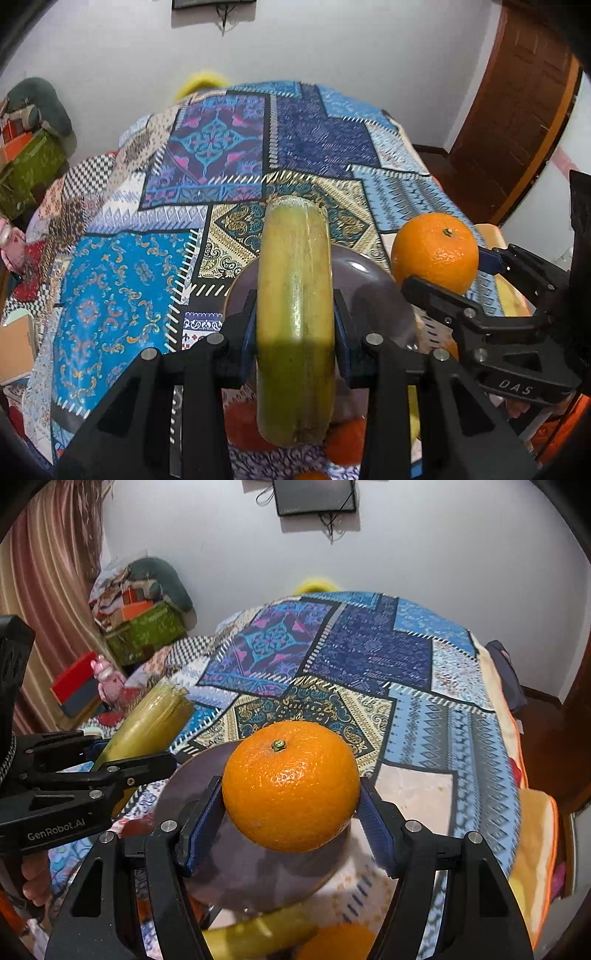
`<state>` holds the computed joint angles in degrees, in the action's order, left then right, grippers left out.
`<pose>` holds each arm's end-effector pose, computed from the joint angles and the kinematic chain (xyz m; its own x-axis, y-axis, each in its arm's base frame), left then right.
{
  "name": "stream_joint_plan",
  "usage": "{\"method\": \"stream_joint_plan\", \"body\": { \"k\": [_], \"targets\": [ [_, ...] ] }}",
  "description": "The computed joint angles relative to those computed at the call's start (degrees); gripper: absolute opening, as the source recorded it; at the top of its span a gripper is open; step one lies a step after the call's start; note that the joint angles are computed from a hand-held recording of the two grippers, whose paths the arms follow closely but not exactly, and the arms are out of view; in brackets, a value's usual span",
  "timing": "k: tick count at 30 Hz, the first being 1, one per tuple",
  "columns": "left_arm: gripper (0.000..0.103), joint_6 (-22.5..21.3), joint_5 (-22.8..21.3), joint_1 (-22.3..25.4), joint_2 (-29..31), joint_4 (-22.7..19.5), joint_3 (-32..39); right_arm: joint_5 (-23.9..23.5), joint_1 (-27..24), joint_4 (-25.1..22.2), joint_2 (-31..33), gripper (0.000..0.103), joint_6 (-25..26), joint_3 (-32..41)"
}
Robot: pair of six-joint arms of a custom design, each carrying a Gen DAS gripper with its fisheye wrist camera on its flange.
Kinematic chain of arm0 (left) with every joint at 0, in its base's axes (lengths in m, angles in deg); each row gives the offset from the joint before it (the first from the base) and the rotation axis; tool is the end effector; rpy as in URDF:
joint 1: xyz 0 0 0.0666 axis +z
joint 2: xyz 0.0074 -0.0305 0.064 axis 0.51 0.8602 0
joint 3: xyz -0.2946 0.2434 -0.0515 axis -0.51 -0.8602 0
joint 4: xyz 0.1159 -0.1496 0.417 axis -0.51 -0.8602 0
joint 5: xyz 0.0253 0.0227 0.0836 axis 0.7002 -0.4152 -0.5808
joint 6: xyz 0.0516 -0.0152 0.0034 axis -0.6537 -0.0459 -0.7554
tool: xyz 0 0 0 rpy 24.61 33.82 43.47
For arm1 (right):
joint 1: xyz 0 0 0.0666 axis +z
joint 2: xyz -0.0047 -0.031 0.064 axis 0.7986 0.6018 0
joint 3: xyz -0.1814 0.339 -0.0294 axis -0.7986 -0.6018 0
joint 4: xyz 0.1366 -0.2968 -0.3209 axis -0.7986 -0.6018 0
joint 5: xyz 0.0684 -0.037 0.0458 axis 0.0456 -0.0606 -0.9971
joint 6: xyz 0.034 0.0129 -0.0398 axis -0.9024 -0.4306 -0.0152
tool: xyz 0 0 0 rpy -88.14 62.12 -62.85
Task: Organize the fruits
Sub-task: 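Lower the corn cob onto the purple plate with the left tool while the right tool sets the orange there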
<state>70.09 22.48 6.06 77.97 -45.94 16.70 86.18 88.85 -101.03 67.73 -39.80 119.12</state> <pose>0.3718 -0.1712 0.4479 -0.7889 0.1583 -0.5938 0.2813 0.9521 -0.1198 0.3090 0.2169 0.4425 -0.6937 -0.1603 -0.7022 -0.3233 0.9405 0.1047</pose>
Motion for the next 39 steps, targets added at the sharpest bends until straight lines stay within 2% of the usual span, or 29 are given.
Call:
{"method": "stream_joint_plan", "body": {
  "k": [8,17,21,30,33,39],
  "targets": [
    [0.036,-1.7,1.6,2.1,6.2,-0.4,1.7,-3.2,-1.6,-1.9,7.4,0.067,1.7,3.5],
    [0.036,-2.1,4.3,3.8,10.5,-1.9,2.7,-8.0,-3.7,-5.8,12.7,0.067,1.6,6.1],
    [0.036,-2.2,5.3,4.4,11.7,-2.8,3.2,-7.8,-3.6,-7.8,14.5,0.067,2.6,7.4],
    [0.036,-2.2,4.1,4.0,11.3,-2.6,3.1,-8.9,-3.8,-10.4,16.1,0.068,3.9,8.5],
    [0.037,-2.1,4.9,4.0,9.8,-2.5,3.1,-7.0,-3.4,-9.0,14.3,0.069,4.1,7.8],
    [0.037,-1.4,2.7,3.1,5.3,-2.5,2.7,-4.9,-2.4,-8.2,10.1,0.069,4.5,6.8]
  ]
}}
